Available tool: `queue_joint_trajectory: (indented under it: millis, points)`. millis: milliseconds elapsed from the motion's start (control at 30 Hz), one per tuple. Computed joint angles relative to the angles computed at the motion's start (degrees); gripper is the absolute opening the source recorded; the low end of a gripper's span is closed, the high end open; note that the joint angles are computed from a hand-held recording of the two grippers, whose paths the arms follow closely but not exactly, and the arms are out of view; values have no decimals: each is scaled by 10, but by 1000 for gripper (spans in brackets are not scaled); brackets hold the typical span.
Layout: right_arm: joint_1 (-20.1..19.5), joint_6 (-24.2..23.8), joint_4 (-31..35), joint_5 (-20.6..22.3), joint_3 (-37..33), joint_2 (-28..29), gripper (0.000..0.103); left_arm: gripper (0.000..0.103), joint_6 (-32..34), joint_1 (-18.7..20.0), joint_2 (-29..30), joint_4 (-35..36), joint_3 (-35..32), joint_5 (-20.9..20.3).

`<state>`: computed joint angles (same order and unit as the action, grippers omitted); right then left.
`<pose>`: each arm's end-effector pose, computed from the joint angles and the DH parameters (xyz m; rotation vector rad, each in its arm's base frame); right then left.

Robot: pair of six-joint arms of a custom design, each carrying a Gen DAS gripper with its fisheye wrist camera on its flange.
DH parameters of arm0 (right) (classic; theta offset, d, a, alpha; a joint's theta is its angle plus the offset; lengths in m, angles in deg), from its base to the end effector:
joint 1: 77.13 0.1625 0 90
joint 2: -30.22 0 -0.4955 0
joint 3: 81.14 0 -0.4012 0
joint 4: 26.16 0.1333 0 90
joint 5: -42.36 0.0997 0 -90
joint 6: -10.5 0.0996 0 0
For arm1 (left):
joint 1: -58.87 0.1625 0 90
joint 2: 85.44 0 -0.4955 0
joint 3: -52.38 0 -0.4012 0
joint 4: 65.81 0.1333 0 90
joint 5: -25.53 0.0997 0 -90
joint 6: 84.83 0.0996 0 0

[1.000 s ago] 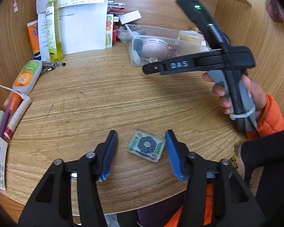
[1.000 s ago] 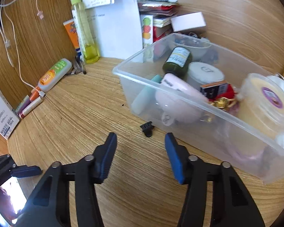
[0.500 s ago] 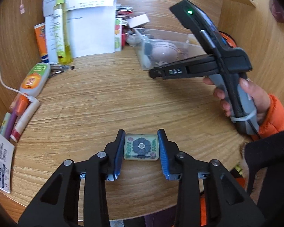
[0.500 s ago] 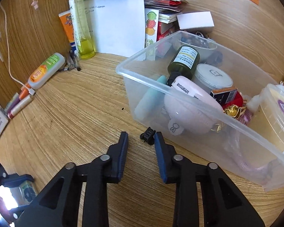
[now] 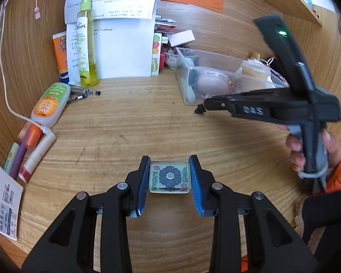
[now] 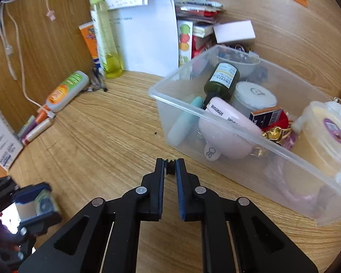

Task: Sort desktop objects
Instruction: 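Grasp the small black clip with the right gripper while the left lifts the tile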

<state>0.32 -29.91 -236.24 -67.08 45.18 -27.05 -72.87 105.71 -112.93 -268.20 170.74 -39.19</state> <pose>-0.0211 -0.5558 0.2231 0.3763 -2.3088 0.8180 -0.2543 -0.5282 -0.0571 1.1649 2.4846 -0.6672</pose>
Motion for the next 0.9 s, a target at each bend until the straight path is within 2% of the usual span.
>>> queue_joint_trajectory:
  millis: [133, 300, 433, 500, 633, 733, 900]
  points:
    - [0, -15, -18, 9, 18, -14, 9, 33, -3, -4, 2, -6, -8, 3]
    - [11, -35, -18, -27, 1, 6, 9, 33, -17, -5, 0, -11, -11, 6]
    - [12, -21, 19, -43, -20, 14, 10, 33, -23, -1, -1, -16, -14, 9]
    - [9, -2, 49, -38, -30, 12, 10, 33, -24, 3, -2, -15, -19, 9]
    - [9, 8, 53, -42, -36, 17, 10, 33, -25, 13, -2, -10, -34, -1]
    - [14, 5, 42, -56, -41, 25, 14, 33, -18, 18, -1, -7, -44, -13]
    - [18, 1, 27, -69, -42, 32, 26, 33, -5, 24, 2, 2, -62, -33]
